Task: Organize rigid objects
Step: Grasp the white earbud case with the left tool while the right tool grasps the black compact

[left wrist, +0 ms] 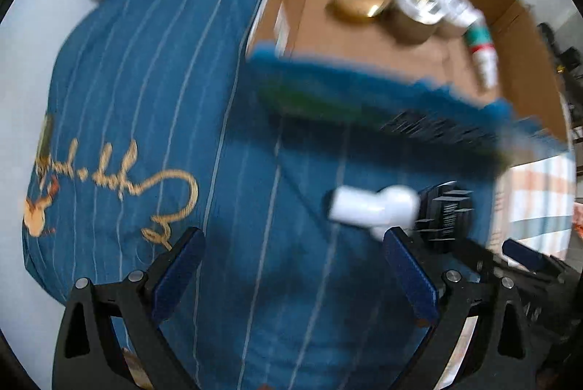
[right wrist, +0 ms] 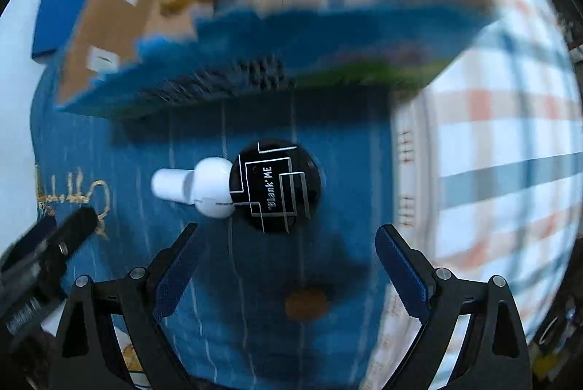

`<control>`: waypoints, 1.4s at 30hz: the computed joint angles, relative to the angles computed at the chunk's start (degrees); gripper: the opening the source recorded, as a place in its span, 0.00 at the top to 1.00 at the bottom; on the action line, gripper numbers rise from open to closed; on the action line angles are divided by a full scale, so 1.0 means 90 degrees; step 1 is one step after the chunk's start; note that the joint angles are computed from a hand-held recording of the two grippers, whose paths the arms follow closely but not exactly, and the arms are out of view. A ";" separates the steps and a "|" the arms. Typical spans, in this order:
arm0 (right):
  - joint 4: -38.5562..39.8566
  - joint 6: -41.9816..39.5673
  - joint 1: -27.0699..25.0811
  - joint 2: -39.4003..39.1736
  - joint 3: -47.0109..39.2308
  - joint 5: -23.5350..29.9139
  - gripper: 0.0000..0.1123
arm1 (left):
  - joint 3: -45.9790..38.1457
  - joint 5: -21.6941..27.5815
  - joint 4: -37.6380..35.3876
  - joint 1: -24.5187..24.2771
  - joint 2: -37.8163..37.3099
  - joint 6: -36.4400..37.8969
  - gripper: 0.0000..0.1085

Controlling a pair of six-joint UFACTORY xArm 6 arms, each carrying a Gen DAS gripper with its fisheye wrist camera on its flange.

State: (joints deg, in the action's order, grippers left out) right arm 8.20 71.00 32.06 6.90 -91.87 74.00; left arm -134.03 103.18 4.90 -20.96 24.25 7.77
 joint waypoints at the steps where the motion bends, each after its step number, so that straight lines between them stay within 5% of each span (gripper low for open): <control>1: 0.0088 -0.0039 -0.0015 0.0132 0.0105 -0.0160 0.14 | 0.0443 -0.0168 0.0064 0.0015 -0.0169 -0.0009 0.08; 6: 0.0272 -0.0171 -0.0028 0.0520 0.0291 -0.0590 0.19 | 0.2347 -0.1233 0.1158 -0.0162 -0.0991 -0.0174 0.08; 10: 0.0066 -0.0228 0.0031 0.0711 -0.0021 -0.0191 0.31 | 0.2692 -0.1161 0.1008 -0.0169 -0.1121 -0.0300 0.08; 21: 0.0330 -0.0090 -0.0172 -0.0674 0.1576 -0.0192 0.31 | 0.2565 -0.0928 -0.0058 -0.0563 -0.0847 -0.0269 0.08; 24: 0.0439 -0.0029 -0.0201 -0.0865 0.1847 -0.0306 0.31 | 0.2303 -0.0838 0.0046 -0.0730 -0.0516 -0.0274 0.24; 26: 0.0505 -0.0002 -0.0196 -0.0925 0.1956 -0.0401 0.31 | 0.2297 -0.0913 0.0149 -0.0823 -0.0423 -0.0156 0.51; 29: 0.0515 -0.0033 -0.0149 -0.0799 0.1835 -0.0322 0.34 | 0.2616 -0.1408 0.0068 -0.0851 -0.0596 0.0242 0.59; 33: 0.0559 -0.0175 -0.0125 -0.0946 0.2001 -0.0240 0.48 | 0.3053 -0.1482 0.0005 -0.0775 -0.0968 0.0492 0.59; 38: 0.0899 -0.0158 0.0087 -0.1321 0.2590 -0.0732 0.48 | 0.3882 -0.1378 -0.0157 -0.0458 -0.1606 0.0617 0.59; 42: 0.0717 0.0316 0.0054 -0.1944 0.3264 -0.1203 0.30 | 0.3857 -0.1177 -0.0634 -0.0196 -0.1613 0.0547 0.54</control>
